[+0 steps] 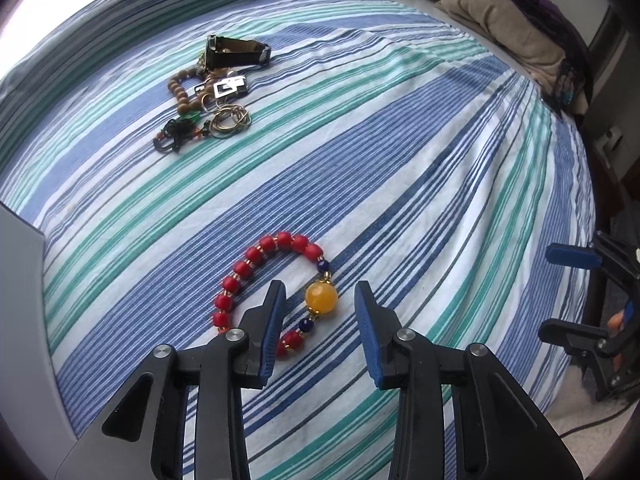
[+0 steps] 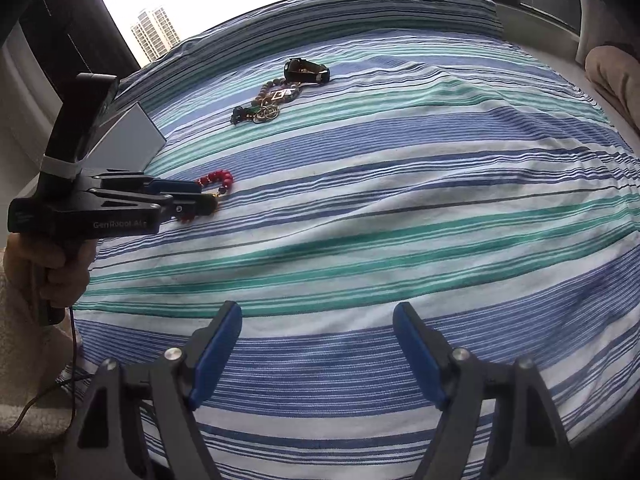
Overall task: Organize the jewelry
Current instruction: 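Grasp the red bead bracelet with amber bead using the left gripper, then grasp the green jade pendant keychain with the right gripper while the left gripper holds the bracelet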
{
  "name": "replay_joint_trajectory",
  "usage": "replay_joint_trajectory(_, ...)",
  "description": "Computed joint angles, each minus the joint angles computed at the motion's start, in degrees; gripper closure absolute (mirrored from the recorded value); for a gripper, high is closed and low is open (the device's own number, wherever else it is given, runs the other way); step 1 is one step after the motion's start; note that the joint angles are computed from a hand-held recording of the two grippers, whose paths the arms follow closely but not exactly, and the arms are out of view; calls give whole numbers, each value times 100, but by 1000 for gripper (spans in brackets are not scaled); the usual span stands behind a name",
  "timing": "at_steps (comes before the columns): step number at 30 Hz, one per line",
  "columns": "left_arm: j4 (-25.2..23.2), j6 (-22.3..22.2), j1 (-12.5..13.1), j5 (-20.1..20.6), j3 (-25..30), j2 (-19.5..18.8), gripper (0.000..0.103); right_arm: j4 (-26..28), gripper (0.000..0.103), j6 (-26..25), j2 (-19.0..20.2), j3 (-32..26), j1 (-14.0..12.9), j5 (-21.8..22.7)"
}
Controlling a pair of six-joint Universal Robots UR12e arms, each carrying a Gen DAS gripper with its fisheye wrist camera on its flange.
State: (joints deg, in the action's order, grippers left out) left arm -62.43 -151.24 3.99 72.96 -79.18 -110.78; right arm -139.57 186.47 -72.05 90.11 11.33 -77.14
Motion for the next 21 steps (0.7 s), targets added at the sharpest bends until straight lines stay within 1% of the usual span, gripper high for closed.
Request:
replay_joint_trajectory(4,5,-9,26,-146,8,-40,67,2,23,-16,-8,-10,-13,-9)
replay_joint_trajectory(6,55,-42,29,-132,-21,-24,84,12,23,13,0,-22,-24,-27)
replay_joint_trajectory(7,42,-48,28,-123,-32,-14,87,16,23,32,0,-24,-33,-30)
replay_joint_trajectory(10,270,-207,9,136,-209,102,87,17,23,52,-3,-35,-57,-30)
replay_joint_trajectory(13,472,-681,54,354,-392,250,88,52,23,51,18,-93,-76,41)
replay_joint_trajectory(17,666,-1304,185,642,-669,501,88,238,23,-201,189,-475,-123,427)
replay_joint_trajectory(19,681,-1468,276,585,-817,641,88,413,23,-315,401,-855,-188,961)
replay_joint_trajectory(21,696,-1503,345,454,-959,783,87,653,23,-297,734,-1386,-229,1447)
